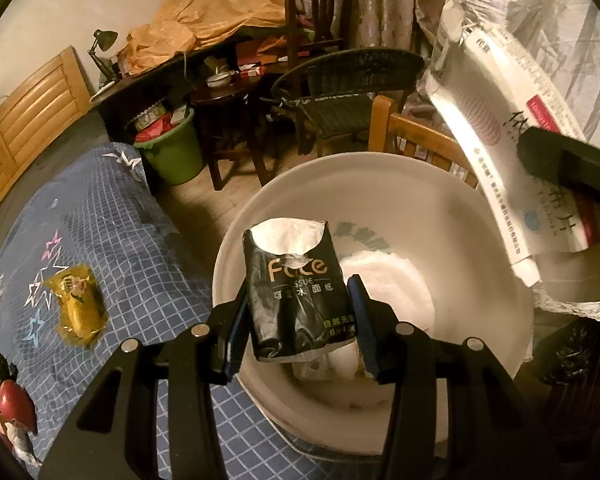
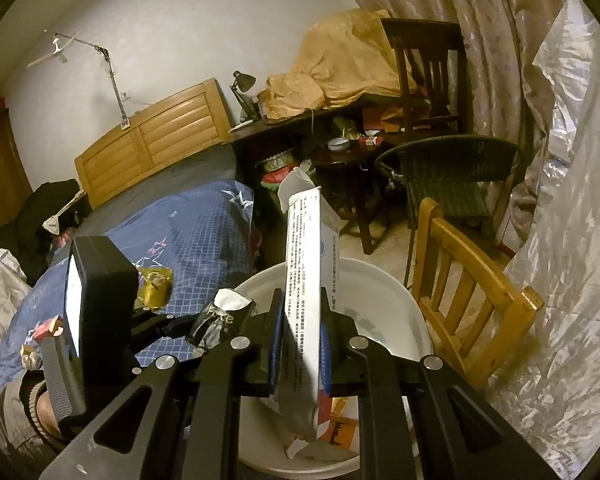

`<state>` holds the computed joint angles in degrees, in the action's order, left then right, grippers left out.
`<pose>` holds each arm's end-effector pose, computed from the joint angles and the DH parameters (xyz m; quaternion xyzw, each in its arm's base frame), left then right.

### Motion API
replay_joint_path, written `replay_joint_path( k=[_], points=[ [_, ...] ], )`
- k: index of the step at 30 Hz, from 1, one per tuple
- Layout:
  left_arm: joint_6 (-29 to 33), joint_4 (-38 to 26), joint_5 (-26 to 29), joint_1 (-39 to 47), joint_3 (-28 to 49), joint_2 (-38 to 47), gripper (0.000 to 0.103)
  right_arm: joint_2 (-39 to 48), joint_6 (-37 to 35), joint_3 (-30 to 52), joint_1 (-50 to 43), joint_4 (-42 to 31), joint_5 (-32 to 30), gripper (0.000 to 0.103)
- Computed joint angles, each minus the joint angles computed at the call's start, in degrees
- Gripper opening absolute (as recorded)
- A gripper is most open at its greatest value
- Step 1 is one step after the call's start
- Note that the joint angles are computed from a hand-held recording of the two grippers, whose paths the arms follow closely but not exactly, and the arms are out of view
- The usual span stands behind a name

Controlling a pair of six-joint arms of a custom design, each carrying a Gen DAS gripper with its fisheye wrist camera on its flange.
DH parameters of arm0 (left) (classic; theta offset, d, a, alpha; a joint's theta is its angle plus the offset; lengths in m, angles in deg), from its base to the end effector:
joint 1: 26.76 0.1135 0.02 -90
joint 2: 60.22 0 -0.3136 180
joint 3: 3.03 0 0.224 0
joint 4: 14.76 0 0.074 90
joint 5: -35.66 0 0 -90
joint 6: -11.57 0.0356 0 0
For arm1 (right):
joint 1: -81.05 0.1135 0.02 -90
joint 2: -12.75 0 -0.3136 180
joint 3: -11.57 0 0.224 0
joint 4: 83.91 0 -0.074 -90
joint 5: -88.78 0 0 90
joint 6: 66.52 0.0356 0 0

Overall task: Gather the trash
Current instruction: 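Open both tools to drop the packet and box into the bucket, then move both tools back toward the items on the bed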

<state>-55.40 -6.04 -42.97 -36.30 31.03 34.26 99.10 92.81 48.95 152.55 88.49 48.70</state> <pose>0.2183 -0.0438 0.1459 0.2948 0.8932 -0.0546 0.3352 0.0894 0.1815 0.1766 0.1049 0.8704 0.1102 0.4682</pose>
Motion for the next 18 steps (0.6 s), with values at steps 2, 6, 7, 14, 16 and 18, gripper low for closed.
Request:
replay_joint_path(
  k=[2,6,7,14,16,18],
  points=[
    [-0.2,0.8,-0.5,-0.3,-0.2,0.0,0.063,0.2,0.4,-0.4,-0.9,0.6,-0.9,0.027],
    [-0.6,3.4,-0.5,-0.1,-1.4,-0.2,0.076,0.0,1.9,-1.4,-0.8,1.0,0.0,0.036],
    [-0.6,3.0,-0.5,0.0,-1.1,-0.1,0.076,-0.1,2.5,-1.4,-0.5,0.4,0.4,0.036],
    [-0.5,3.7,-0.6,0.2,-1.5,-0.5,0.076,-0.1,4.5,-1.1,0.7,-1.8,1.7,0.036],
    [-0.4,4.1,-0.9,0.3,-1.9,-1.1,0.076,-0.3,5.1,-1.0,1.0,-2.4,2.1,0.036],
    [-0.4,4.2,-1.0,0.5,-2.2,-1.5,0.076,-0.4,5.6,-0.9,1.5,-3.0,2.4,0.036]
  ],
)
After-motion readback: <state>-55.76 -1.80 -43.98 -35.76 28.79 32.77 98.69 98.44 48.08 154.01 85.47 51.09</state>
